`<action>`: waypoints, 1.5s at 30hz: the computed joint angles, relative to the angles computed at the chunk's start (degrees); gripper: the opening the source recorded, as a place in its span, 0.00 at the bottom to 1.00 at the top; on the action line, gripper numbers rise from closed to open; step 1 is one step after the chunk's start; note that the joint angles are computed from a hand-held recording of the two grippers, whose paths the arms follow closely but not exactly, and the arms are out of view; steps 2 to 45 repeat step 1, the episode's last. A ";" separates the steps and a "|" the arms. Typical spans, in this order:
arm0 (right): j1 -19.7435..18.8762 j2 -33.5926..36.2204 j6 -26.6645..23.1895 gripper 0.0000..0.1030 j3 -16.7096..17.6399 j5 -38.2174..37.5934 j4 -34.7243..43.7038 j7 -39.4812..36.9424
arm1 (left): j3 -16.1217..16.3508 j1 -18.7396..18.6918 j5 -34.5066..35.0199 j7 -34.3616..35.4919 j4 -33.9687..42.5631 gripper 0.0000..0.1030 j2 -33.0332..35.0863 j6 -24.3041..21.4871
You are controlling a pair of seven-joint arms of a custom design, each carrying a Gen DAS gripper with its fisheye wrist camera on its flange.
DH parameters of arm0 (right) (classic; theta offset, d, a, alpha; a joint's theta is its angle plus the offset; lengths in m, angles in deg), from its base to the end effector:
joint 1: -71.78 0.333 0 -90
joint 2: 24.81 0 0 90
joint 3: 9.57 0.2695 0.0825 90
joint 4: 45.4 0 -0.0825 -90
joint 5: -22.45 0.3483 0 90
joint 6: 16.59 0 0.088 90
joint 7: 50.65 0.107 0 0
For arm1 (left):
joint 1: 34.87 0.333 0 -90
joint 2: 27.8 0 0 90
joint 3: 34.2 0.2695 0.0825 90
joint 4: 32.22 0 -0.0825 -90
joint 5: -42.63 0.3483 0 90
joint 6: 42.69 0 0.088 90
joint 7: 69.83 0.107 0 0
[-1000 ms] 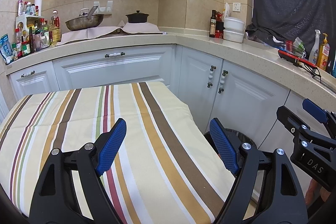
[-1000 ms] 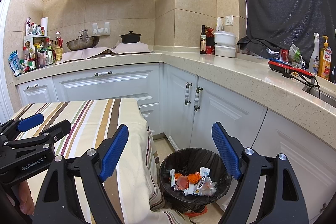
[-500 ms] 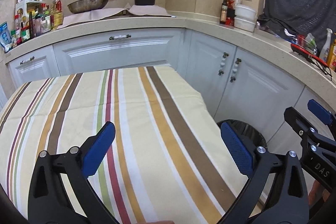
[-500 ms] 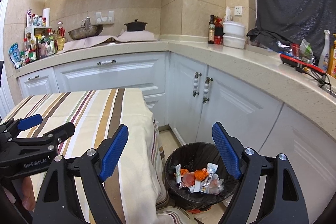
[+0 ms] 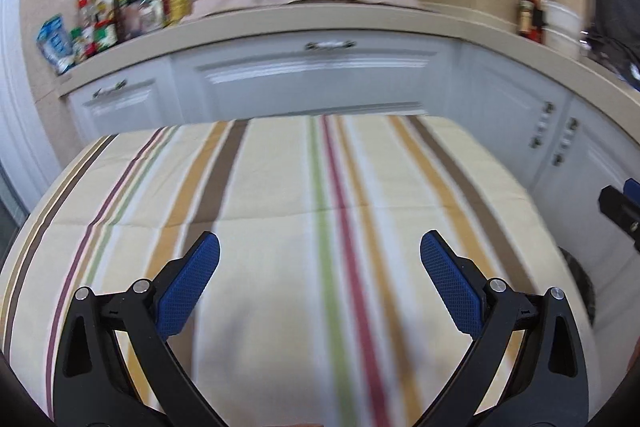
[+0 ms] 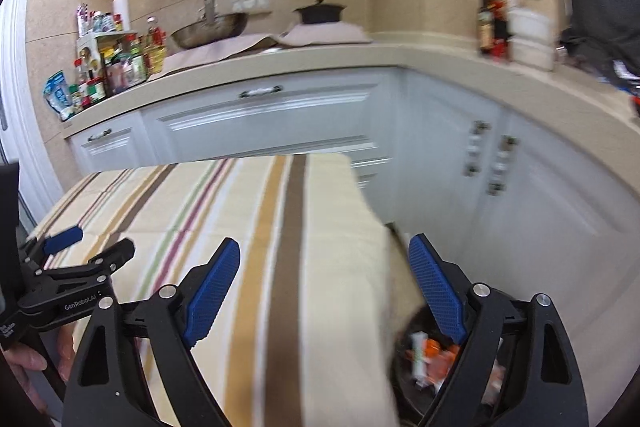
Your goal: Collect trash
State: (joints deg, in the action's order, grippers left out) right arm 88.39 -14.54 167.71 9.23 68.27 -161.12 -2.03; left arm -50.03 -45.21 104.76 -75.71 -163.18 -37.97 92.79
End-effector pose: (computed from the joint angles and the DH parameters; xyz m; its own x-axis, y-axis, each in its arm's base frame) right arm 0.5165 0.2716 0.4420 0.5005 -0.8608 -0.0925 -0.5063 -0.2043 -0.8378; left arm 0.4446 -0.2092 0.4270 0.4802 -0.8767 -0.0277 -0.5534 -0.2783 -0.7850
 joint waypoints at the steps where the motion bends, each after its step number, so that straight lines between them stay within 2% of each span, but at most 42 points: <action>1: 2.90 2.88 -2.52 0.82 -3.39 -4.45 3.77 3.82 | 0.84 0.61 -0.61 0.29 -0.67 0.95 -0.44 0.02; 45: 2.90 2.88 -2.52 0.82 -3.39 -4.45 3.77 3.82 | 0.84 0.61 -0.61 0.29 -0.67 0.95 -0.44 0.02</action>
